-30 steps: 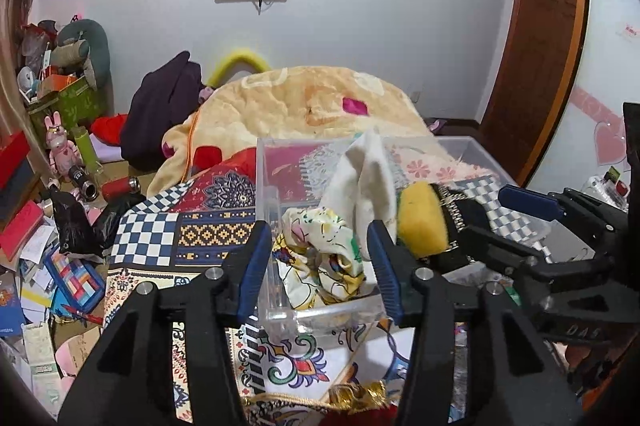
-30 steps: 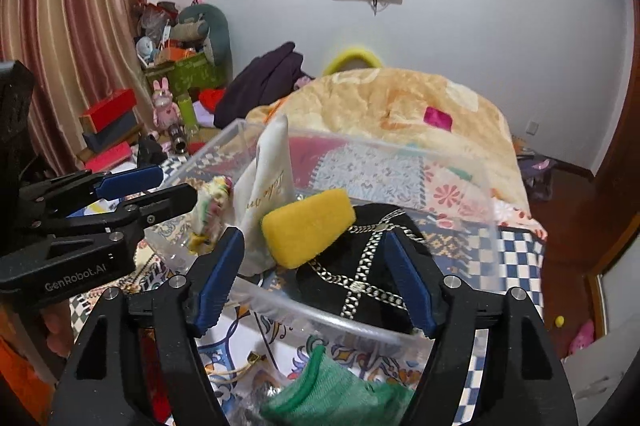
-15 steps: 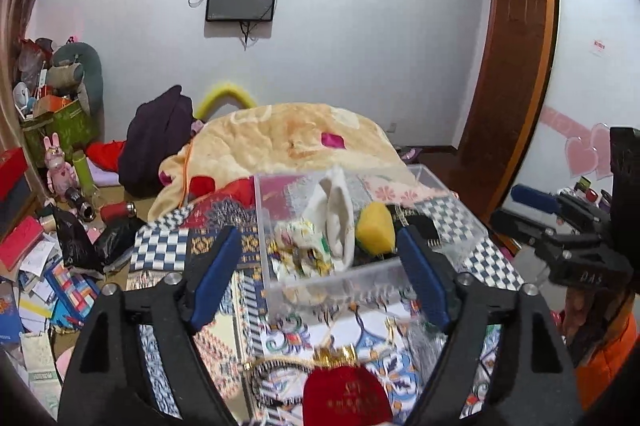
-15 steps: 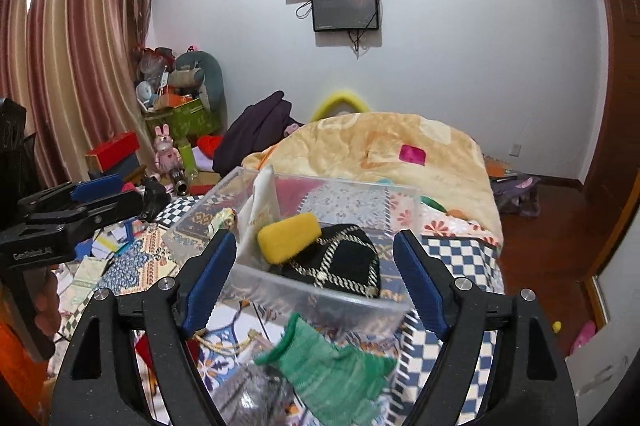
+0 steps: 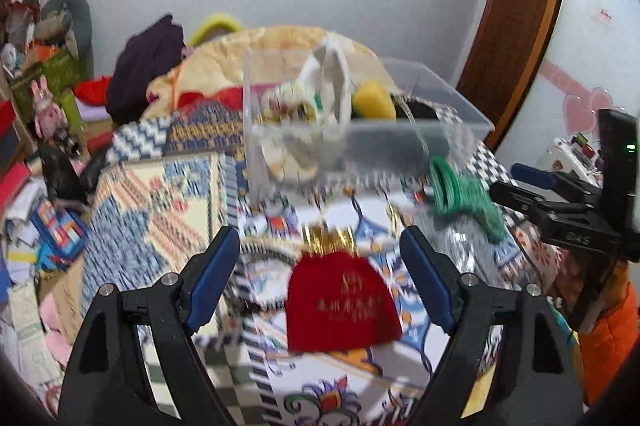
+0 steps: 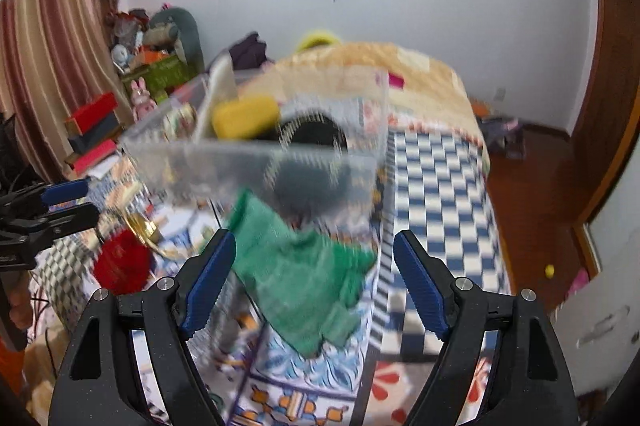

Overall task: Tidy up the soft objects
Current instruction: 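Grasp the red velvet pouch with the left tool while the right tool grasps the green knit glove, then carry the red pouch into the box with the left tool while the right tool drops the green glove in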

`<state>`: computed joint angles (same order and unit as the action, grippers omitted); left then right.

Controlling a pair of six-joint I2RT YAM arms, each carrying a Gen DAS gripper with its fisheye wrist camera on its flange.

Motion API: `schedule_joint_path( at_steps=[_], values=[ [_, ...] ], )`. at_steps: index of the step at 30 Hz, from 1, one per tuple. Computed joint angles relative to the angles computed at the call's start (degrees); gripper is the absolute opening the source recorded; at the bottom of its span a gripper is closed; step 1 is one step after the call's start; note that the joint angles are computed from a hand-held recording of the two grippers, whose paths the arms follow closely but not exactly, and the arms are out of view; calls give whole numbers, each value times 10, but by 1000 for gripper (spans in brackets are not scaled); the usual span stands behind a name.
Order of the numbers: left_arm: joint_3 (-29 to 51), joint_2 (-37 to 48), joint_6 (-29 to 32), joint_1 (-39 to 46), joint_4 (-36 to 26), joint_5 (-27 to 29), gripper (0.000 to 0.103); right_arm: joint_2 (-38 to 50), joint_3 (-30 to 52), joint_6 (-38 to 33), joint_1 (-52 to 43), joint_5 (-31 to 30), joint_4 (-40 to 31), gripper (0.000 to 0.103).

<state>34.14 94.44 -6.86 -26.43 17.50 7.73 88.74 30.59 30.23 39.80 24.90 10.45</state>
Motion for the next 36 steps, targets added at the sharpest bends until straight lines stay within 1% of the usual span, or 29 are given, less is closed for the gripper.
schedule_joint_path(
  at_steps=[1, 2, 3, 4, 5, 7, 10, 13, 14, 16, 18, 19, 20, 22, 23, 26, 27, 29, 30, 36],
  values=[
    [-6, 2, -2, 3, 5, 8, 81, 10, 0, 3, -2, -7, 0, 79],
    [-13, 5, -4, 5, 12, 15, 75, 18, -1, 5, -4, -12, 1, 79],
    [-17, 8, -3, 6, 13, 20, 71, 20, -6, 8, -4, -13, 4, 79],
    [-19, 14, -1, 3, 13, 20, 65, 22, -10, 11, -6, -15, 9, 77],
    [-19, 18, 0, 2, 14, 20, 63, 24, -12, 13, -11, -22, 11, 75],
    [-21, 26, 0, 0, 18, 20, 60, 20, -16, 15, -16, -32, 13, 62],
    [-18, 44, -1, -8, 26, 14, 58, 20, -20, 16, -21, -37, 11, 54],
    [-17, 54, -1, -17, 30, 4, 51, 18, -27, 18, -19, -31, 14, 45],
    [-15, 58, 0, -21, 32, -1, 49, 15, -32, 21, -18, -29, 17, 44],
    [-18, 61, 2, -27, 39, -9, 44, 12, -36, 20, -19, -32, 22, 36],
    [-21, 59, 6, -30, 44, -14, 39, 7, -40, 22, -16, -29, 23, 33],
    [-22, 59, 8, -29, 46, -12, 31, 2, -44, 22, -15, -28, 24, 30],
    [-24, 57, 10, -29, 47, -10, 21, -5, -51, 21, -15, -28, 26, 28],
    [-25, 51, 12, -26, 46, -7, 16, -18, -61, 22, -14, -26, 30, 21],
    [-28, 47, 12, -25, 48, -6, 13, -25, -65, 23, -13, -26, 30, 20],
    [-36, 31, 16, -25, 52, -5, 11, -48, -78, 26, -10, -24, 28, 15],
    [-39, 25, 18, -26, 54, -5, 10, -56, -79, 28, -6, -19, 22, 12],
    [-46, 11, 17, -31, 56, -14, 9, -74, -83, 30, 1, -7, 14, 11],
    [-50, 3, 16, -33, 58, -18, 8, -85, -86, 31, 5, -2, 11, 9],
    [-52, -35, 15, -34, 49, -22, 7, -139, -88, 24, 19, 23, -16, 7]
  ],
)
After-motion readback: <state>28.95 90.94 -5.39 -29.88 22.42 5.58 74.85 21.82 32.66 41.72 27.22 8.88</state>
